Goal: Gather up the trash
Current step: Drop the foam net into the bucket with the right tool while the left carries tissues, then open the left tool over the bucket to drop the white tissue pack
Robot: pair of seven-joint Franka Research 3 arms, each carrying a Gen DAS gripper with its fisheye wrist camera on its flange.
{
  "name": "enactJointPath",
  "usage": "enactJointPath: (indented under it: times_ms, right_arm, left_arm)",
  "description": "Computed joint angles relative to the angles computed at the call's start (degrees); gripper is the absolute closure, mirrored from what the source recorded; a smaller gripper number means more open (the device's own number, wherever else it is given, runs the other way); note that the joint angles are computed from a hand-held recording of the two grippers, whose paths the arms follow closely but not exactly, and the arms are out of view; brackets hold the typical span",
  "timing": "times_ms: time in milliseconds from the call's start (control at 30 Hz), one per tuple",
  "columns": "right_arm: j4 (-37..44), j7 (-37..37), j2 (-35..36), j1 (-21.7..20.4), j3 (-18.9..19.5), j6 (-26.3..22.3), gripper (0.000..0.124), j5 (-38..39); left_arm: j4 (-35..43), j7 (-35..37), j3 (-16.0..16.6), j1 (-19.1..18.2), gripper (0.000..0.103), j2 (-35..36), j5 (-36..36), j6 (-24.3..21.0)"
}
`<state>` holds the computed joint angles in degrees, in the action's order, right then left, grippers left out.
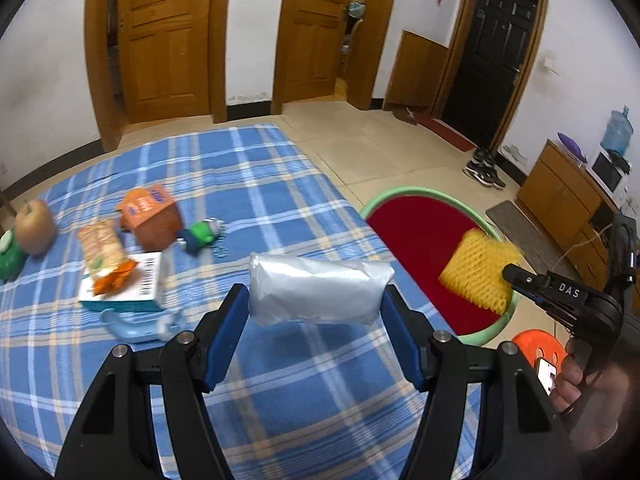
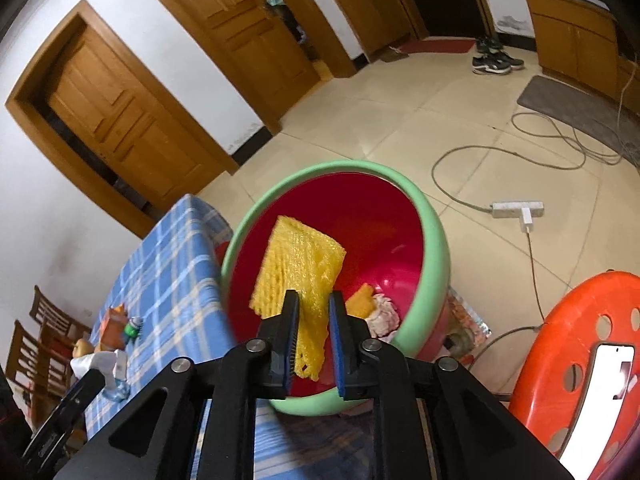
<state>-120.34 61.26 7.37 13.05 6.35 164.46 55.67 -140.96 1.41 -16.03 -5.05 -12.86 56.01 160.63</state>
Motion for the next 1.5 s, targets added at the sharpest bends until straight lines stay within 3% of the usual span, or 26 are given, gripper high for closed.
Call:
enactJointPath:
  times_ms: [600, 900, 1033, 1500]
  right_arm:
    - [-2.31, -4.95, -2.79, 0.06, -0.60, 3.77, 0.087, 3.14]
    - [-2.95, -5.10, -3.68, -0.41, -1.83, 3.49, 0.082, 4.34]
    - [-3.08, -4.20, -3.79, -0.72, -2.19, 3.14, 0.082, 3.74]
    - [-3.71, -7.91, -5.53, -0.05, -2.27, 1.29, 0.073, 6.25]
  left_arm:
    - [11.28, 7.02, 2.80, -4.87, 0.036, 13.08, 0.56, 2.26]
    - [19.25, 15.27, 5.22, -8.59, 0.036, 21.23, -2.90, 2.96]
    - [22.15, 17.90, 6.29, -10.60, 0.029, 23.67, -4.37, 1.27]
    - [19.97, 14.33, 7.43, -11.59, 0.028, 20.36, -4.17, 0.53]
